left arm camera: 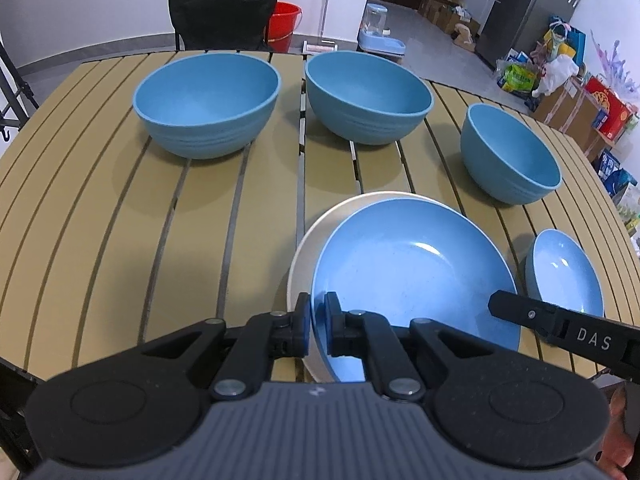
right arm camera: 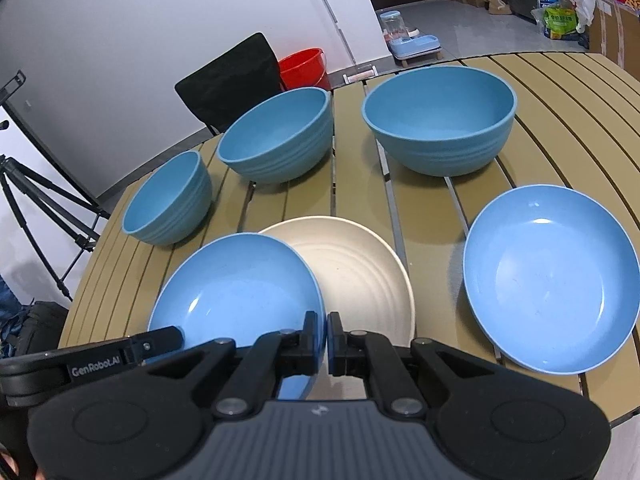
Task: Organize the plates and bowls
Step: 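Lower the held blue dish onto the cream plate with both grippers, then open both grippers to release the blue dish on the cream plate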
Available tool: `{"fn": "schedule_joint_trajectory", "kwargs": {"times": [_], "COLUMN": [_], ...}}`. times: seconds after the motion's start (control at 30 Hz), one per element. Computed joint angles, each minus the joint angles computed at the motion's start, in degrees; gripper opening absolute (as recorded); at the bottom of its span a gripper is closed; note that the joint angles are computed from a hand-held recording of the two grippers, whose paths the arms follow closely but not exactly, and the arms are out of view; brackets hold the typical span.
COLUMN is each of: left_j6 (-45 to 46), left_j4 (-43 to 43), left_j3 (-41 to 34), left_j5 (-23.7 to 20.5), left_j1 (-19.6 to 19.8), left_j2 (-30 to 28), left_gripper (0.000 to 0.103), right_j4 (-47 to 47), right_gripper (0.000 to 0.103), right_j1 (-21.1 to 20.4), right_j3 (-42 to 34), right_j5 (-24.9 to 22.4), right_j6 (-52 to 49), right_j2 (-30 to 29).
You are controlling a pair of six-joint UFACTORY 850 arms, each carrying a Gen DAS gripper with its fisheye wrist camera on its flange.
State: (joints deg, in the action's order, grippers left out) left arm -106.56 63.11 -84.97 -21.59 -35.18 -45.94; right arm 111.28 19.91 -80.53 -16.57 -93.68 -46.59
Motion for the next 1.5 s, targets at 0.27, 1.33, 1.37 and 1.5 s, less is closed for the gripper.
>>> {"fn": "schedule_joint_trajectory", "kwargs": {"times": [0.27, 1.33, 1.37, 1.5], "left_j6": [6.04, 15.28, 15.56, 14.89], "left_j4": [-5.03, -13.26, -13.54, -12.8], "left_j3": [-3.0, -6.57, -6.59, -6.33], "left_j5": [0.14, 0.13, 0.03, -0.22], "left_j1": [0.27, 0.99, 0.95, 0.88], "left_j2": [-2.54, -5.62, -5.6, -5.31], "left_gripper": [0.008, 0.008, 0.009, 0.009], "right_j4": [-1.76, -8.38, -8.75, -6.24], "right_gripper": [0.004, 0.008, 0.009, 0.009], "right_j1": [-0.57, -0.71, -0.71, -0.74], "right_j3": [-1.43, -4.33, -4.39, -3.92], "right_j5": [0.25, 1.35, 1.3, 1.15], "right_j6": [2.11, 9.37, 9.83, 7.4], "right_j2": [-1.63, -4.4, -4.43, -4.02]}}
